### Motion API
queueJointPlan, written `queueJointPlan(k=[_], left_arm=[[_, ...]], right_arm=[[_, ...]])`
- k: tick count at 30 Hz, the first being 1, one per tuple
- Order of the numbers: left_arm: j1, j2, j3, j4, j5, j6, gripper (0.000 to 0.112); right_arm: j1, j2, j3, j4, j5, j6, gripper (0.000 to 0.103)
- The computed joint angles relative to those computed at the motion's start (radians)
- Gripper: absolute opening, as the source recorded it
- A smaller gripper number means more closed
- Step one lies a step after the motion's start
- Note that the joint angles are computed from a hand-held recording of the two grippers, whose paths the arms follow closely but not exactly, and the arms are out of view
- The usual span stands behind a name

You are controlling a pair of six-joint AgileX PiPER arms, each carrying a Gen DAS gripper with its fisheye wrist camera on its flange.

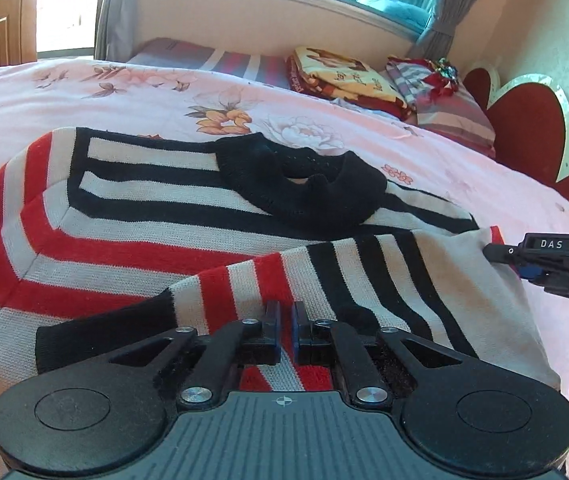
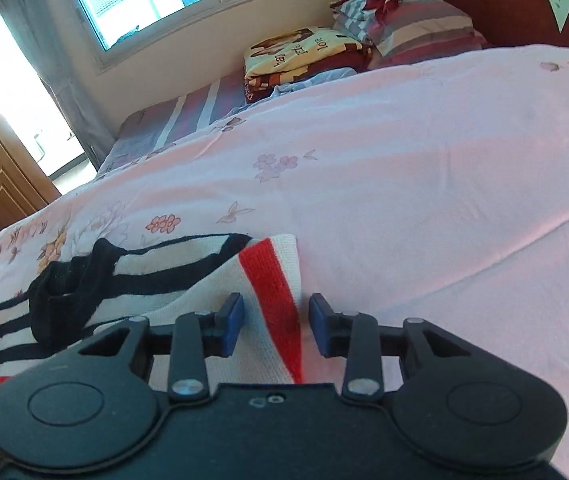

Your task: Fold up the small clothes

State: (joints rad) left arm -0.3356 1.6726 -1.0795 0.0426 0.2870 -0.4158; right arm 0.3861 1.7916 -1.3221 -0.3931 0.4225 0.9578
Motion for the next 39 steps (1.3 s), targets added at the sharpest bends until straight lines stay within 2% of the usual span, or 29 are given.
queueJointPlan(k=[3,5,8,9,10,12,14,16,18,19,22,25,26,28,30,33,35,39], left_arm=[[0.018,0.003,-0.016,-0.09,0.024,0.07,0.006],[0.021,-0.008,-0.011,-0.089,0.032,0.073,0.006],[0.012,-0.025,0.048,-0.028,-0.037,0.034,0.005],[0.011,-0.026,0.048,-0.022,-0.035,0.024,0.005],[0.011,-0.023,0.024,-0.021,0.001,0.016,0.006],[0.008,-0.032,-0.011,-0.013,0.056,-0.017,0.006],[-0.016,-0.049,0.0,0.134,0.041,-0.134,0.006],[-0.025,-0.021,-0.012,0.2,0.066,-0.18,0.006],[0.0,-0.031,0.025,0.139,0.016,-0.132,0.006],[0.003,-0.033,0.019,0.122,0.028,-0.101,0.006],[0.017,-0.063,-0.005,0.075,0.119,-0.054,0.006],[0.037,-0.127,0.061,0.135,0.114,-0.138,0.006],[0.045,-0.138,0.086,0.162,0.101,-0.168,0.006],[0.063,-0.14,0.109,0.126,0.077,-0.135,0.006],[0.062,-0.15,0.087,0.112,0.124,-0.118,0.006],[0.093,-0.238,0.117,0.062,0.149,-0.096,0.006],[0.136,-0.299,0.155,0.034,0.169,-0.062,0.007],[0.339,-0.376,0.213,-0.151,0.245,0.141,0.007]], right_arm=[[0.049,0.002,-0.027,-0.141,0.061,0.043,0.013],[0.084,0.008,-0.034,-0.303,0.126,0.135,0.011],[0.097,0.024,-0.017,-0.393,0.138,0.198,0.011],[0.112,0.035,-0.044,-0.396,0.177,0.182,0.012],[0.125,0.04,-0.067,-0.395,0.21,0.17,0.013],[0.152,0.015,-0.069,-0.426,0.234,0.193,0.02],[0.193,-0.017,-0.047,-0.475,0.227,0.222,0.026],[0.222,-0.017,-0.055,-0.448,0.22,0.164,0.027],[0.252,0.016,-0.078,-0.408,0.236,0.085,0.025],[0.266,0.053,-0.109,-0.395,0.285,0.047,0.026],[0.289,0.065,-0.138,-0.401,0.34,0.046,0.026],[0.327,0.011,-0.099,-0.417,0.289,0.101,0.028],[0.343,0.013,-0.098,-0.416,0.283,0.099,0.028],[0.365,0.068,-0.13,-0.34,0.294,0.019,0.027],[0.396,0.089,-0.152,-0.355,0.334,0.034,0.028],[0.42,0.045,-0.143,-0.322,0.281,0.054,0.029],[0.456,0.052,-0.172,-0.324,0.289,0.066,0.03],[0.522,0.099,-0.258,-0.276,0.298,0.053,0.035]])
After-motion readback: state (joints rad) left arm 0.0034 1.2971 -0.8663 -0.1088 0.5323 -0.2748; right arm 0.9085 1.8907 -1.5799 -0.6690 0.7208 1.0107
